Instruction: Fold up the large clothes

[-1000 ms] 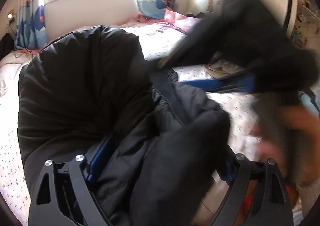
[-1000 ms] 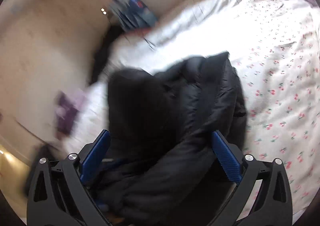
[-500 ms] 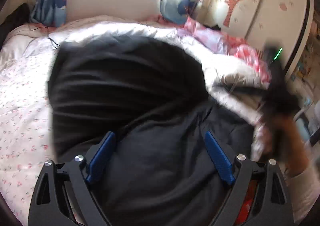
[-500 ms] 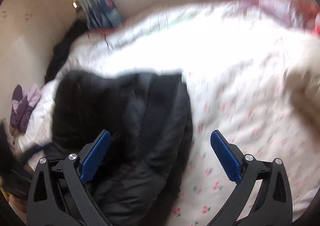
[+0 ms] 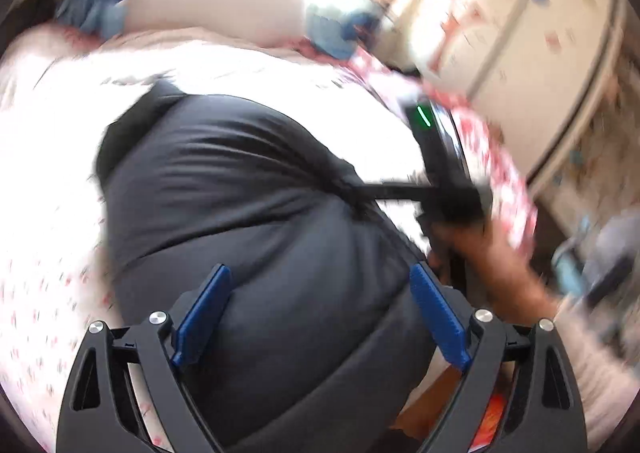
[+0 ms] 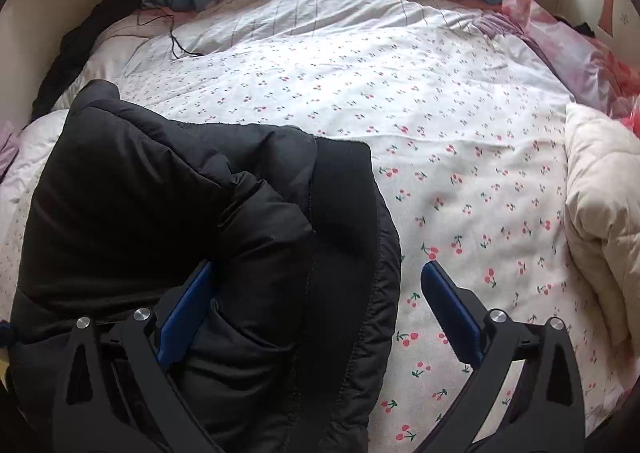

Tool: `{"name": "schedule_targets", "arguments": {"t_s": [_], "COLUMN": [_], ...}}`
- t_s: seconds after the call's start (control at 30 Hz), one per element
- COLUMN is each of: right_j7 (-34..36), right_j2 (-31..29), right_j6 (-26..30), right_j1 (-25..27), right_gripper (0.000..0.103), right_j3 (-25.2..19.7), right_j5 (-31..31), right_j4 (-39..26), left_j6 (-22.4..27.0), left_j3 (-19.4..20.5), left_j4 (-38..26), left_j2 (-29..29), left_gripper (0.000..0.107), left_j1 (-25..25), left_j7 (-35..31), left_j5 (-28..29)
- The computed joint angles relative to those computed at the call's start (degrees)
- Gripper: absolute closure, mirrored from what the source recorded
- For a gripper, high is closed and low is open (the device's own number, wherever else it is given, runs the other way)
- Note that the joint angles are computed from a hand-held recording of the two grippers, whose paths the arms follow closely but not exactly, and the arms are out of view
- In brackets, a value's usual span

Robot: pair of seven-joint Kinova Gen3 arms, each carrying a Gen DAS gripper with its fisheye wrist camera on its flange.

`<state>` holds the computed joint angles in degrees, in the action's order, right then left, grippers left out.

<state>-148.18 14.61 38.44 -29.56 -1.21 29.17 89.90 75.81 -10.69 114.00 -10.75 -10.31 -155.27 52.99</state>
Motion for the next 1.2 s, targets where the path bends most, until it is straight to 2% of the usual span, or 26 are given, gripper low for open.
{"name": "schedule_targets", "arguments": {"t_s": [0.07, 0.13, 0.2, 0.27, 0.3, 0.37, 0.43, 0.53, 0.6, 0.67, 0.77, 0.83, 0.9, 0.97, 1.03, 1.1, 1.13, 1.2], "right_j7": [1.3, 2.0, 2.4, 3.5, 4.1, 5.5, 4.8, 6.0, 4.6, 2.0, 3.2, 2.6, 3.3, 4.8, 5.2, 6.6, 6.9, 8.2], "right_j2": [-1.0, -2.2, -2.8, -2.8, -2.7, -2.5, -1.9, -1.9, -1.2, 0.5, 5.1, 9.4, 12.0, 12.3, 12.1, 11.1, 10.9, 11.0], "right_j6": [-2.1, -3.9, -6.9, -10.4, -12.6, -17.3, -22.0, -28.9, -33.6, -38.3, -44.4, -44.4, -40.8, -36.1, -31.5, -26.8, -24.5, -20.5], "right_j1": [0.8, -1.4, -4.2, -3.5, -1.5, 3.8, 9.1, 16.9, 20.9, 23.6, 26.1, 23.1, 18.1, 13.7, 12.7, 11.7, 12.3, 13.1], "right_gripper": [0.006, 0.006, 0.006, 0.006, 0.006, 0.006, 0.006, 0.006, 0.006, 0.006, 0.006, 0.006, 0.006, 0.006, 0.006, 0.006, 0.006, 0.006], "right_j3": [0.6, 3.9, 7.9, 8.1, 6.6, 2.1, -3.2, -10.9, -16.3, -21.3, -28.6, -29.9, -27.4, -24.1, -23.7, -23.1, -24.0, -25.5], "right_j5": [-2.2, -4.8, -7.8, -11.1, -13.4, -18.0, -22.7, -27.7, -27.6, -26.0, -24.9, -21.2, -17.5, -14.5, -14.3, -13.8, -13.8, -13.7], "right_j4": [2.5, 5.0, 7.8, 9.4, 10.6, 13.1, 15.4, 19.5, 20.9, 20.8, 18.4, 13.5, 8.8, 5.3, 3.0, 1.8, 1.0, -0.7], "left_j6": [3.3, 4.9, 5.7, 7.6, 9.1, 10.6, 8.5, 4.4, 1.3, -0.5, -1.0, -0.5, 0.7, 2.8, 3.7, 1.0, -1.4, -6.0], "left_j3": [-3.4, -4.2, -0.8, 4.5, 6.1, 7.3, 6.0, 8.3, 9.2, 8.5, 4.8, 2.2, 0.7, 1.2, 3.4, 4.0, 3.6, 1.2], "left_j4": [-2.4, -4.5, -5.6, -6.7, -7.3, -8.0, -7.7, -8.3, -7.9, -7.9, -9.5, -10.7, -13.0, -15.2, -15.6, -13.7, -12.2, -9.4], "left_j2": [4.5, 9.8, 15.1, 20.4, 23.1, 27.5, 27.9, 24.4, 20.0, 16.7, 12.0, 11.3, 14.0, 18.7, 19.5, 16.2, 13.5, 9.0], "left_gripper": [0.020, 0.020, 0.018, 0.018, 0.017, 0.012, 0.011, 0.013, 0.024, 0.027, 0.027, 0.027, 0.027, 0.027, 0.027, 0.027, 0.027, 0.027], "left_j1": [-1.7, -5.2, -10.2, -14.3, -15.0, -13.1, -8.9, -7.6, -7.1, -6.9, -9.3, -11.1, -12.8, -17.1, -22.4, -24.6, -24.1, -19.8], "left_j7": [1.9, 6.5, 10.9, 13.3, 13.7, 13.6, 13.5, 11.1, 6.7, 3.8, -0.9, -3.3, -2.6, 1.4, 3.1, 1.1, -0.3, -2.6], "left_j5": [0.4, 1.2, 2.5, 3.1, 3.4, 3.9, 3.8, 1.8, 0.2, -0.4, -1.4, -3.2, -7.0, -10.1, -9.7, -7.1, -5.4, -2.2]}}
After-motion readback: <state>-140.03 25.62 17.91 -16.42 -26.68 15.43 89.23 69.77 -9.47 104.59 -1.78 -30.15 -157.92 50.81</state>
